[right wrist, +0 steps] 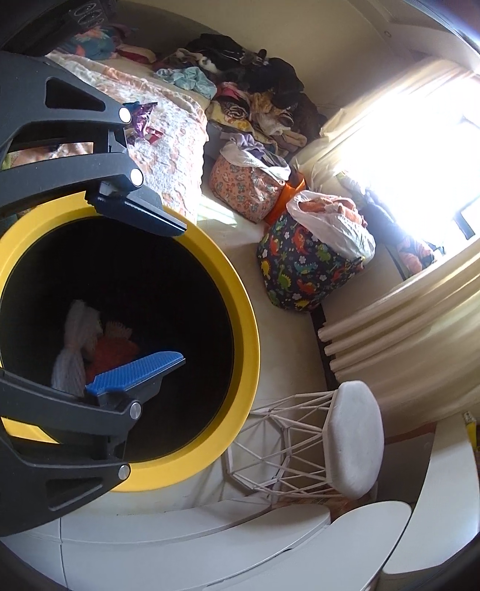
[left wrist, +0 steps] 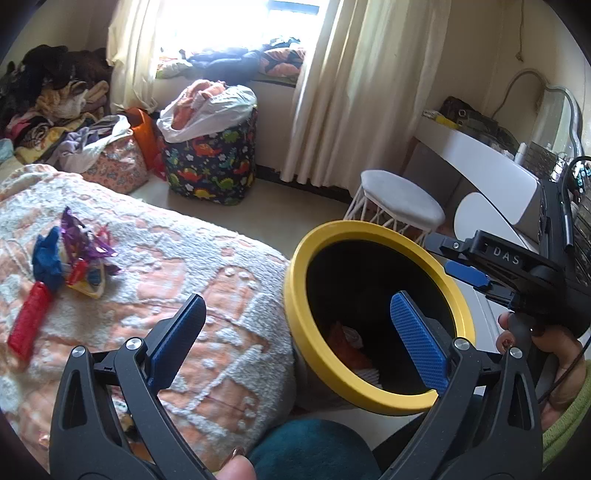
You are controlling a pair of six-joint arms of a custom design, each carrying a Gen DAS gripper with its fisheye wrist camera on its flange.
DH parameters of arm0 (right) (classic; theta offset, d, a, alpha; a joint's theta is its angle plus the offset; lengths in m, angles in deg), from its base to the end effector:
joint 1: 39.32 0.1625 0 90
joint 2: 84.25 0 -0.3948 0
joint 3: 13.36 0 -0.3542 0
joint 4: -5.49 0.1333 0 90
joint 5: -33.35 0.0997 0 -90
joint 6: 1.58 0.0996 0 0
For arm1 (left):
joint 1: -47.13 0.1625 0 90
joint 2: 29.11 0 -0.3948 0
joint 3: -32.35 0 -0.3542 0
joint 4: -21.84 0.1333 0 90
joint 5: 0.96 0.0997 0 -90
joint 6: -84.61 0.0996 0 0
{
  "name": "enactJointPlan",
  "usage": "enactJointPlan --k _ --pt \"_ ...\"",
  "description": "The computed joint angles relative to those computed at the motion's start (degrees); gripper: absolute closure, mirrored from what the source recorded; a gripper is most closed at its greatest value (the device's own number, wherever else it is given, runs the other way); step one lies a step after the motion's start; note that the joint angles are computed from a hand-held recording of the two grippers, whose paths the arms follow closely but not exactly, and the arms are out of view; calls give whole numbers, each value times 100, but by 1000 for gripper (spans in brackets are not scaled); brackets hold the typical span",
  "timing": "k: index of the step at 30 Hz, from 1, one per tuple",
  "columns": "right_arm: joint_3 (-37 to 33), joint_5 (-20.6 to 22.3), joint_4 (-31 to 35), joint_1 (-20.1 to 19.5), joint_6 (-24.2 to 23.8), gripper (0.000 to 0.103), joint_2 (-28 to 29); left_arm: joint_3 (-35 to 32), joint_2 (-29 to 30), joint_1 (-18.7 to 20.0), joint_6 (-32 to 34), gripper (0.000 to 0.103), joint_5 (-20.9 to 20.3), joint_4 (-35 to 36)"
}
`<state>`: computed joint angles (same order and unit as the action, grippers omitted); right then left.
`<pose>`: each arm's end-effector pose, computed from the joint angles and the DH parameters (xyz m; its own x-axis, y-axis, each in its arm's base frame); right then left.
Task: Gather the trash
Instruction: 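Move both open tools back toward the snack wrappers on the bed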
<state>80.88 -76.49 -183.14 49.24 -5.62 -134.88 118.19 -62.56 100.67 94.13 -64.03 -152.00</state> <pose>0.0834 -0.6431 0.2514 -0.9321 0.2605 0.2518 -0.0514 0.5929 -0.8036 -0.2588 -0.6505 0.0758 -0.7618 0.4486 -0.4673 0.6418 0.6205 -0.4507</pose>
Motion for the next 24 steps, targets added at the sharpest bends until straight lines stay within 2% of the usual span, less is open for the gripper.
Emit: enactJointPlan --k 13,24 --pt "-94 99 -6 234 -414 39 139 287 -341 83 -1 11 391 -724" --pt "-170 327 60 483 -771 39 294 485 -678 216 -100 11 662 -1061"
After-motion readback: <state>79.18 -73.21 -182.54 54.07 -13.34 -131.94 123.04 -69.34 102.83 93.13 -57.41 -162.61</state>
